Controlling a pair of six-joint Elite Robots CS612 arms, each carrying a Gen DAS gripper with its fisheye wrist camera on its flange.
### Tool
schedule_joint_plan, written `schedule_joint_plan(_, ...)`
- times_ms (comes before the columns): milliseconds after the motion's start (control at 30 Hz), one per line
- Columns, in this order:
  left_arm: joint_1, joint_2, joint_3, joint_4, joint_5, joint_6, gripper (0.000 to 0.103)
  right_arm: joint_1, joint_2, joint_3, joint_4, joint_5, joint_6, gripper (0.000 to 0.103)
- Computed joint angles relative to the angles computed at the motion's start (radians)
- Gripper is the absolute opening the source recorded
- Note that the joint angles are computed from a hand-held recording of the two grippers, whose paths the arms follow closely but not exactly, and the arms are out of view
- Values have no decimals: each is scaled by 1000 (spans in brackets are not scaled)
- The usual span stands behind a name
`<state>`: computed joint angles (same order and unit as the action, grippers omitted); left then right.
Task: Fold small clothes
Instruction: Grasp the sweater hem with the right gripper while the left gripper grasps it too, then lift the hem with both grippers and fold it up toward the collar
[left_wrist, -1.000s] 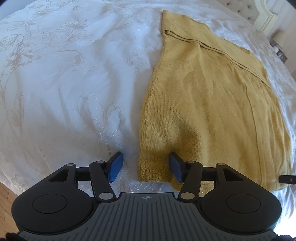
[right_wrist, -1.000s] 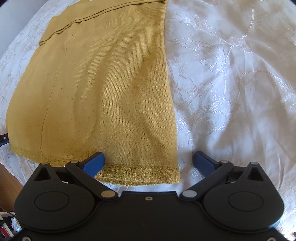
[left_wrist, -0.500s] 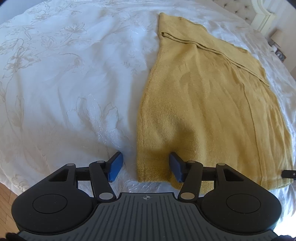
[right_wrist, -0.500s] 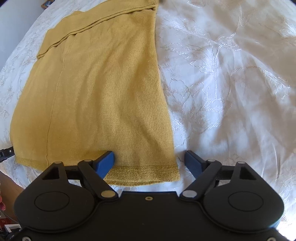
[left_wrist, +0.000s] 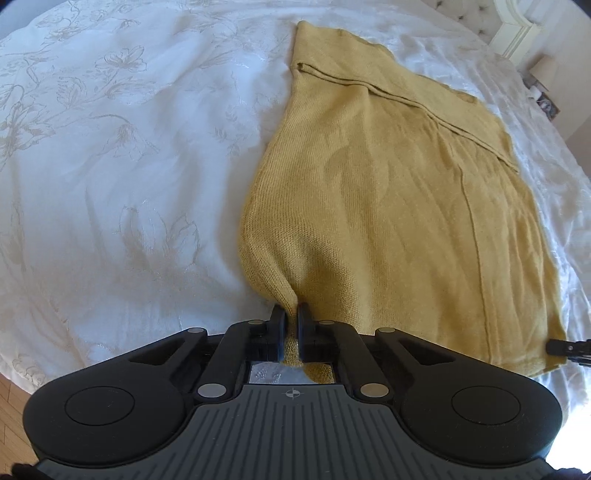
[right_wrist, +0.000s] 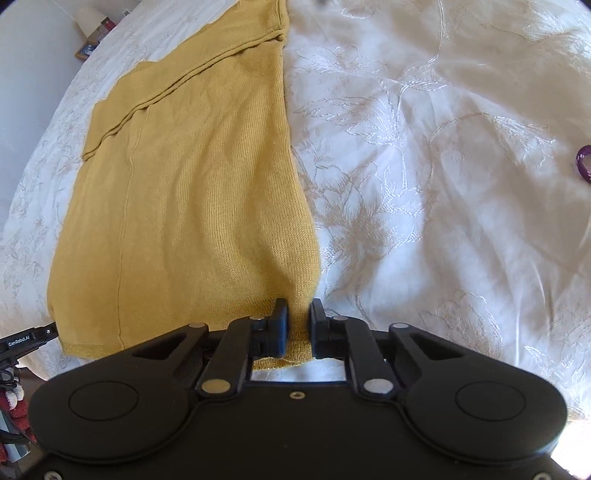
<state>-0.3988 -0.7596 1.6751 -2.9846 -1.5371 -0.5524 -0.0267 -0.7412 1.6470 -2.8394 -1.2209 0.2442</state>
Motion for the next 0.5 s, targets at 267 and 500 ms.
schedule_joint_plan(267,26,-25,-2,-95,-33,-98,6,-28,-29,21,-84,93,75,14)
schedule_joint_plan(500,46,-7,-77,-111,-36,-102,6,-30,-8,-52,-169,126,178,14)
